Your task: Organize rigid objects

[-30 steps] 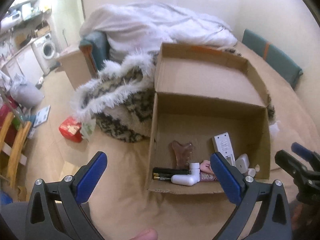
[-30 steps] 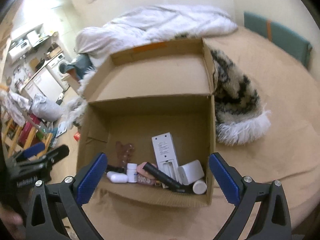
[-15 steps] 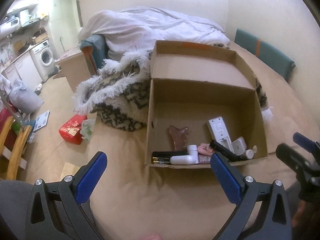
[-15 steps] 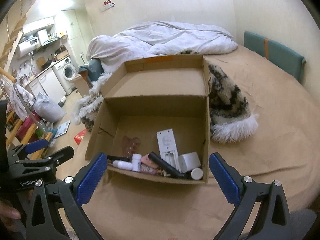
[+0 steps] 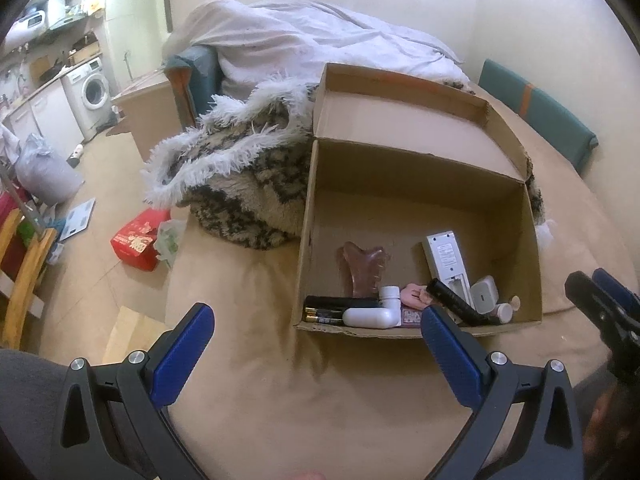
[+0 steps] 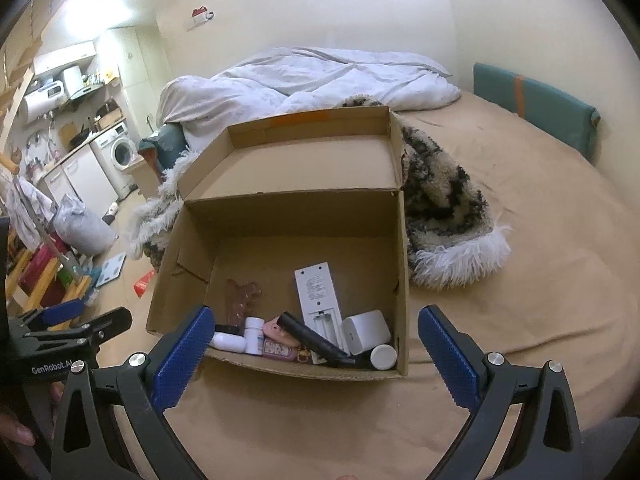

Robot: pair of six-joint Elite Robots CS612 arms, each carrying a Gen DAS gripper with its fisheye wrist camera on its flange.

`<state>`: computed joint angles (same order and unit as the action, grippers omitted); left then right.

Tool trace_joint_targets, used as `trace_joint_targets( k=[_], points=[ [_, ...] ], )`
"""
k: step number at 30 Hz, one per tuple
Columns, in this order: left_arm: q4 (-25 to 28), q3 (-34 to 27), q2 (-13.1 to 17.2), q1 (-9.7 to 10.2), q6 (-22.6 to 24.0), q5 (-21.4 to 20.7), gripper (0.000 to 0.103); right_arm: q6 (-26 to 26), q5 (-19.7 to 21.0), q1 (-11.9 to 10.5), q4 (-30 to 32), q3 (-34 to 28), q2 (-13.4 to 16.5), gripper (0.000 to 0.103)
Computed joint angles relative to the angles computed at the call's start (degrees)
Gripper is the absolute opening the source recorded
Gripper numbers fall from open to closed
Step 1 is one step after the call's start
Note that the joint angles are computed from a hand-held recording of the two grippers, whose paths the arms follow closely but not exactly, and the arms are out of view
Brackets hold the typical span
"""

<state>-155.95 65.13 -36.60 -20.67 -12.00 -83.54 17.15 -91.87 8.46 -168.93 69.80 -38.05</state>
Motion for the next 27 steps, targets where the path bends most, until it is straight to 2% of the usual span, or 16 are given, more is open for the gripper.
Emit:
trace_joint_targets(
  k=[27],
  points=[
    [0.48,-0.24,0.11,-0.11,-0.54,0.31,0.103,0.32,0.1,-0.06,0.73,0.06,-0.15,0.103]
  ],
)
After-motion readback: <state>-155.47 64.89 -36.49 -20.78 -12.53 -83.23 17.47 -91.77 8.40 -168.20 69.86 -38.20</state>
